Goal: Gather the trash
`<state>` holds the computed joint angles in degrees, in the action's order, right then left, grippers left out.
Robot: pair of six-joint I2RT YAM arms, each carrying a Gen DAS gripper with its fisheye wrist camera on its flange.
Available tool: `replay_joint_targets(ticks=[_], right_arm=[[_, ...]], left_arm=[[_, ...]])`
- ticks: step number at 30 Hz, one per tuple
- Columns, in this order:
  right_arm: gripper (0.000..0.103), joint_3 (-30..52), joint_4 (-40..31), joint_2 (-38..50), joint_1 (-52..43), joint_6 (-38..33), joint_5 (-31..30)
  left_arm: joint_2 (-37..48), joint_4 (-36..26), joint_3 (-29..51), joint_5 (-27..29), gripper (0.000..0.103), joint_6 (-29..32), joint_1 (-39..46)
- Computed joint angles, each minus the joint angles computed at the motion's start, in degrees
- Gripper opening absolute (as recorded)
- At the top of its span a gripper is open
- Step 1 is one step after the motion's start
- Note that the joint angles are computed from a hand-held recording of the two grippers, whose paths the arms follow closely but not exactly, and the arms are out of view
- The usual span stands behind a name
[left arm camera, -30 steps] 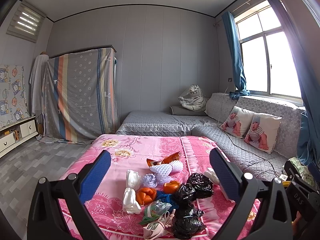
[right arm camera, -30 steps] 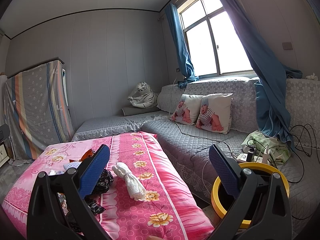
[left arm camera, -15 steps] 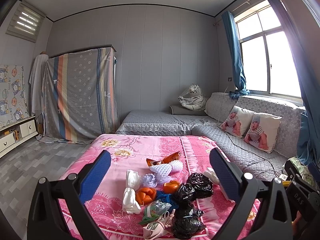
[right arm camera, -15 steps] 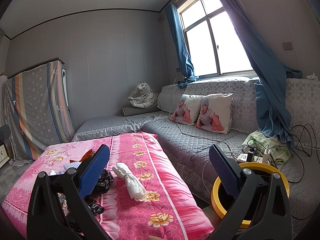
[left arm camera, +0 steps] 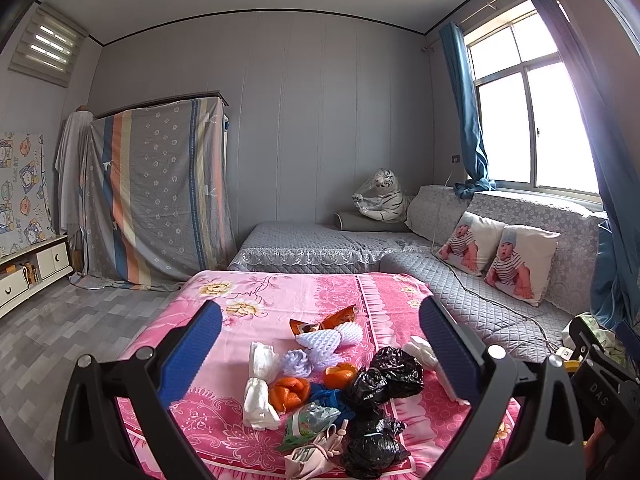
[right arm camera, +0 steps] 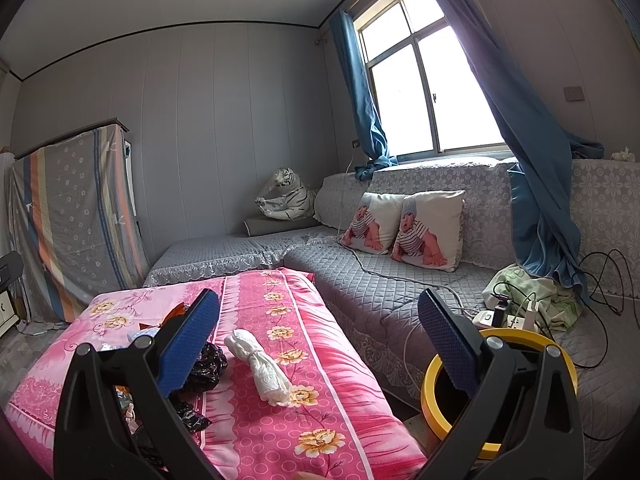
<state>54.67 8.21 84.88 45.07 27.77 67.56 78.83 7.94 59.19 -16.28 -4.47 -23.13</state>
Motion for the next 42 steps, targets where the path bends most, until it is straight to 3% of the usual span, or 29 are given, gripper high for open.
replay_joint_targets(ticks=[5, 10, 13, 15, 16, 20, 22, 25, 30, 35, 38, 42], right_arm=[[0.095, 0.1, -0.1, -0.1, -0.4, 0.0, -0.2], [0.095, -0.4, 0.9, -0.7, -2.2, -1.8, -2.4], [0.095, -2.3, 5.6, -1.6, -4.1, -5.0, -8.0], [0.095, -2.8, 6.0, -2.1, -6.4, -4.6, -13.8], [0.095, -2.7, 5.3, -2.1, -7.6, -3.5, -16.5], [0.095, -2.2, 5.2, -0.6, -10.4, -3.3, -21.5], [0.095, -1.5, 5.8, 1.1, -11.4, -5.5, -23.5], [0.095, -0.5, 5.8, 3.6, -13.9, -6.6, -29.9], [0.095, 3.3, 3.3, 8.9, -17.9, -6.7, -40.7], [0.095, 8.8, 0.8, 15.8, -19.1, -12.5, -46.6], [0.095, 12.9, -2.0, 19.7, -19.8, -17.4, -50.1], [0.095, 18.1, -5.7, 23.3, -20.5, -21.8, -51.7]], left_arm=[[0.4, -1.9, 1.0, 2.6, 0.095, -1.6, 1.6], [2.0, -2.2, 1.5, 11.1, 0.095, -0.7, 5.8], [1.8, 3.1, -1.8, 18.7, 0.095, -0.8, 9.3], [1.3, 9.0, -5.5, 23.0, 0.095, -0.1, 11.5], [1.6, 9.1, -5.7, 24.2, 0.095, 0.8, 12.3], [4.9, 3.8, -3.4, 25.1, 0.095, 4.3, 14.8], [6.7, 2.4, -3.2, 29.9, 0.095, 4.3, 17.3], [9.6, -4.3, -1.0, 36.8, 0.095, 8.2, 19.9], [14.5, -11.4, 1.3, 35.4, 0.095, 16.2, 19.8], [17.2, -12.2, 0.7, 36.3, 0.095, 27.8, 18.5], [21.1, -18.9, 5.8, 40.8, 0.095, 29.3, 19.4], [25.9, -24.4, 11.5, 40.1, 0.095, 29.0, 19.2]])
